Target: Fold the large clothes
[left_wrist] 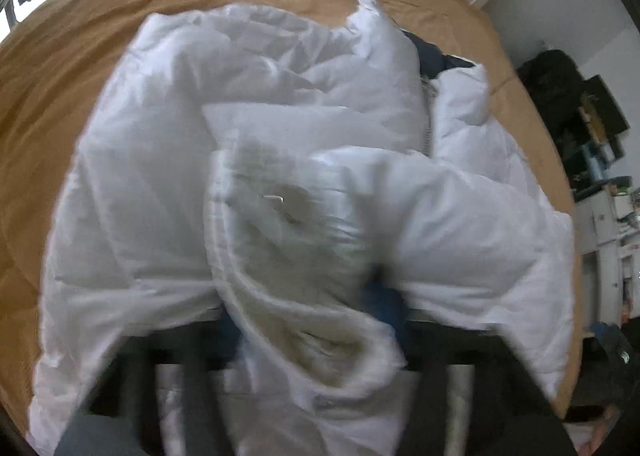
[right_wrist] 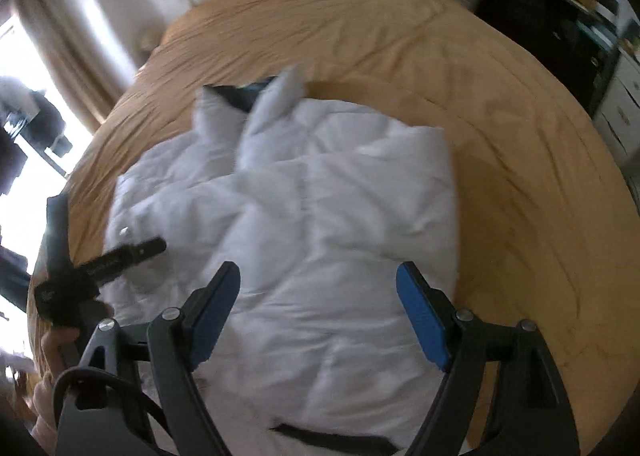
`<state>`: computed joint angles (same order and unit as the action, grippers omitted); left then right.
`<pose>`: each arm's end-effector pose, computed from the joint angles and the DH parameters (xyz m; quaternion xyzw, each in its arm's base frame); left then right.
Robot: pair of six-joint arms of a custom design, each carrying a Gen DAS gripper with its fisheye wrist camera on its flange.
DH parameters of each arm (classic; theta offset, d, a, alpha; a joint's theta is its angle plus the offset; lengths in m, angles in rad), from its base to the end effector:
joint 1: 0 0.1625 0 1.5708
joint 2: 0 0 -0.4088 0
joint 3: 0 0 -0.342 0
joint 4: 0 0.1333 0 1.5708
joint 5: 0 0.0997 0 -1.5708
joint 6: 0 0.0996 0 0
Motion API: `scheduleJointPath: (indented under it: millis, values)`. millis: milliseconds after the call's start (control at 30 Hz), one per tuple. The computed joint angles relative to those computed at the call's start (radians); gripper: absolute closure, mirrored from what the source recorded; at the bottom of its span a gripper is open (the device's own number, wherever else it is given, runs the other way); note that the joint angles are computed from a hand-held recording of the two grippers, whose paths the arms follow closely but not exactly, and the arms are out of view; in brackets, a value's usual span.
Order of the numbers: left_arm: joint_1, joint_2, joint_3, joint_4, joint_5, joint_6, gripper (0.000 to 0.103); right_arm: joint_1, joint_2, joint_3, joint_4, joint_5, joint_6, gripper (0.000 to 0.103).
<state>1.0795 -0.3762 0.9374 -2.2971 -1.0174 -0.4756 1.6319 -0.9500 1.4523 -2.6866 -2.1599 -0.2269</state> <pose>-0.2052 -0.7771 0.0635 -0.0150 0.9588 -0.1968 0.2042 0.1185 -0.6607 0.3201 0.0442 -0.9154 0.2650 0.2997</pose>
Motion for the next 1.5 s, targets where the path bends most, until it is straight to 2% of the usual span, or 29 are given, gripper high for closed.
scheduleJointPath:
  millis: [33, 133, 233, 300, 333, 367, 400, 433, 500, 533, 600, 700, 767, 833, 900, 933, 1000, 1033, 1067, 1133, 1233, 1267, 1333, 1367, 1467, 1500]
  values:
    - [0.001, -0.016, 0.017, -0.014, -0.008, -0.012, 0.085, -0.006, 0.009, -0.012, -0.007, -0.01, 0.006, 0.023]
    - [-0.009, -0.09, 0.111, -0.117, 0.008, -0.001, 0.087, -0.019, 0.006, -0.022, -0.027, -0.011, 0.014, 0.024]
    - [-0.005, -0.128, 0.13, -0.095, 0.005, 0.014, 0.087, -0.026, 0.024, -0.067, -0.031, -0.004, 0.009, 0.031]
    - [0.008, -0.128, 0.123, -0.042, 0.004, -0.01, 0.087, -0.038, 0.056, -0.134, 0.028, 0.029, 0.044, 0.051]
    - [0.014, -0.126, 0.127, -0.025, 0.013, -0.025, 0.087, -0.048, 0.07, -0.17, 0.08, 0.065, 0.065, 0.056]
    - [0.024, -0.126, 0.135, -0.025, 0.011, -0.032, 0.087, -0.06, 0.093, -0.211, 0.135, 0.1, 0.085, 0.069]
    - [0.036, -0.128, 0.146, -0.036, -0.002, -0.032, 0.085, -0.07, 0.117, -0.251, 0.187, 0.114, 0.114, 0.076]
    - [0.05, -0.136, 0.17, -0.071, -0.029, -0.029, 0.083, -0.077, 0.151, -0.295, 0.229, 0.1, 0.134, 0.077]
    - [0.071, -0.152, 0.206, -0.124, -0.087, -0.025, 0.083, -0.089, 0.227, -0.383, 0.26, 0.042, 0.142, 0.087]
    - [0.077, -0.158, 0.215, -0.139, -0.1, -0.022, 0.083, -0.096, 0.253, -0.415, 0.267, 0.022, 0.152, 0.091]
    - [0.077, -0.164, 0.233, -0.159, -0.1, -0.016, 0.083, -0.12, 0.288, -0.486, 0.306, 0.032, 0.207, 0.103]
    - [0.055, -0.178, 0.255, -0.155, -0.047, 0.002, 0.082, -0.142, 0.306, -0.559, 0.335, 0.063, 0.268, 0.103]
    - [0.032, -0.195, 0.271, -0.141, 0.012, 0.006, 0.08, -0.134, 0.29, -0.537, 0.289, 0.05, 0.249, 0.103]
    - [0.018, -0.229, 0.319, -0.179, 0.057, 0.022, 0.077, -0.114, 0.234, -0.44, 0.197, 0.045, 0.197, 0.103]
    - [-0.001, -0.248, 0.35, -0.204, 0.15, 0.041, 0.07, -0.097, 0.152, -0.307, 0.151, 0.083, 0.153, 0.101]
    - [-0.018, -0.25, 0.363, -0.221, 0.239, 0.051, 0.069, -0.086, 0.09, -0.204, 0.125, 0.112, 0.132, 0.1]
    - [-0.039, -0.254, 0.379, -0.211, 0.419, 0.04, 0.069, -0.073, 0.011, -0.056, 0.08, 0.146, 0.091, 0.089]
    - [-0.035, -0.262, 0.37, -0.157, 0.458, -0.008, 0.069, -0.065, -0.007, -0.007, 0.063, 0.129, 0.072, 0.088]
    - [-0.03, -0.276, 0.365, -0.109, 0.455, -0.067, 0.071, -0.059, -0.024, 0.055, 0.029, 0.096, 0.051, 0.087]
    - [-0.025, -0.311, 0.39, -0.138, 0.376, -0.091, 0.072, -0.058, -0.016, 0.112, 0.011, 0.026, 0.028, 0.087]
    - [-0.064, -0.306, 0.408, -0.233, 0.235, 0.026, 0.071, -0.085, -0.005, 0.177, -0.056, 0.001, -0.015, 0.087]
    - [-0.082, -0.293, 0.408, -0.258, 0.189, 0.075, 0.068, -0.081, -0.003, 0.189, -0.088, -0.007, -0.034, 0.087]
    - [-0.098, -0.258, 0.382, -0.246, 0.107, 0.125, 0.066, -0.081, -0.012, 0.186, -0.064, 0.014, -0.001, 0.084]
    - [-0.102, -0.232, 0.359, -0.208, 0.107, 0.126, 0.065, -0.085, -0.018, 0.184, -0.051, 0.034, 0.013, 0.082]
    - [-0.085, -0.155, 0.283, -0.02, 0.185, 0.064, 0.066, -0.094, -0.022, 0.185, -0.05, 0.049, 0.018, 0.082]
    - [-0.071, -0.147, 0.284, -0.003, 0.187, 0.061, 0.067, -0.098, -0.027, 0.193, -0.055, 0.053, 0.021, 0.082]
